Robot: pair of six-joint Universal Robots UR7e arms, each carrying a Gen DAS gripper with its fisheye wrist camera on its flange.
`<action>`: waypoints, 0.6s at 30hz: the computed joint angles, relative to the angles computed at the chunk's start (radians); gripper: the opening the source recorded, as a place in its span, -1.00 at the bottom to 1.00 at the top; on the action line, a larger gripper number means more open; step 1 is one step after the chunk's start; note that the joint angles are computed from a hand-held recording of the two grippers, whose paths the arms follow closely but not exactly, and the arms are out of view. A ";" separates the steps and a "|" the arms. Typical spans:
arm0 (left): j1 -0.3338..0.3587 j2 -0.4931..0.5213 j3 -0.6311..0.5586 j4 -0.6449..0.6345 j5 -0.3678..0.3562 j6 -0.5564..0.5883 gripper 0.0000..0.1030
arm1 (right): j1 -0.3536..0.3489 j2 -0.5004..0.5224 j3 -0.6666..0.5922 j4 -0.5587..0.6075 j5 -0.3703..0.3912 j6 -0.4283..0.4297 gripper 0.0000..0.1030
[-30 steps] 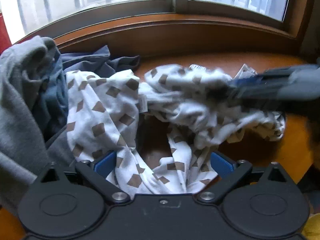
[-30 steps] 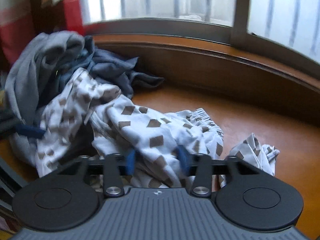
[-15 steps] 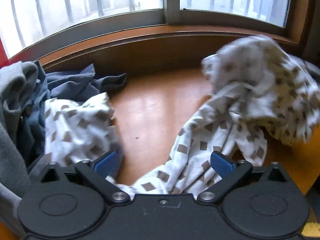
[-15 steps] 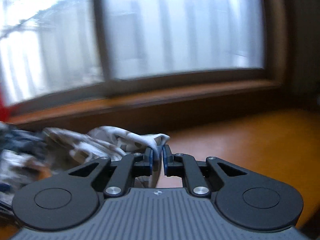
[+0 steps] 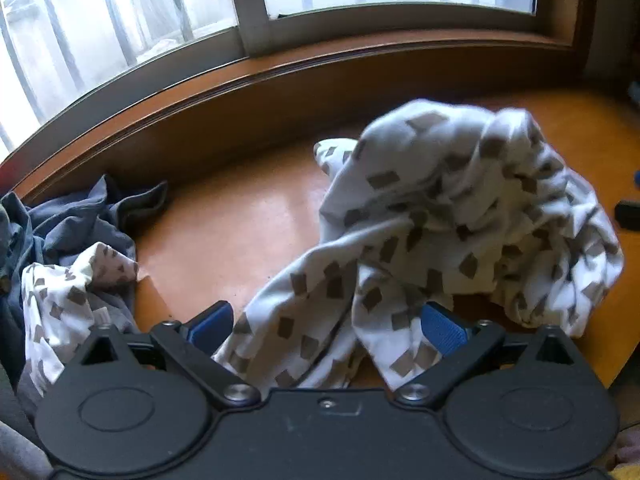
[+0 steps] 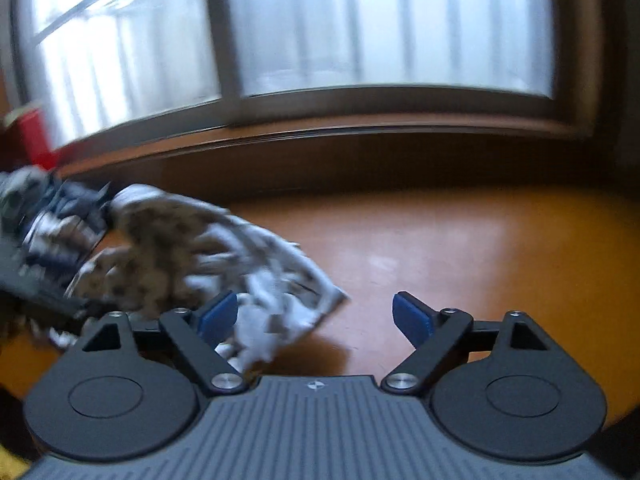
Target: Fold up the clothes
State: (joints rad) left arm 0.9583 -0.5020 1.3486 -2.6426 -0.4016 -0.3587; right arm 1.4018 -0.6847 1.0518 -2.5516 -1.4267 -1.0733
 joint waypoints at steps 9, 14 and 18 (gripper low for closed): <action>0.057 -0.004 -0.010 -0.074 -0.125 0.096 1.00 | 0.038 0.136 -0.207 0.219 -0.060 0.173 0.76; 0.086 0.005 0.009 -0.205 -0.178 0.170 0.92 | 0.056 0.154 -0.192 0.203 -0.135 0.169 0.76; 0.087 -0.005 0.026 -0.282 -0.230 0.197 -0.37 | 0.051 0.127 -0.099 0.111 -0.103 0.127 0.25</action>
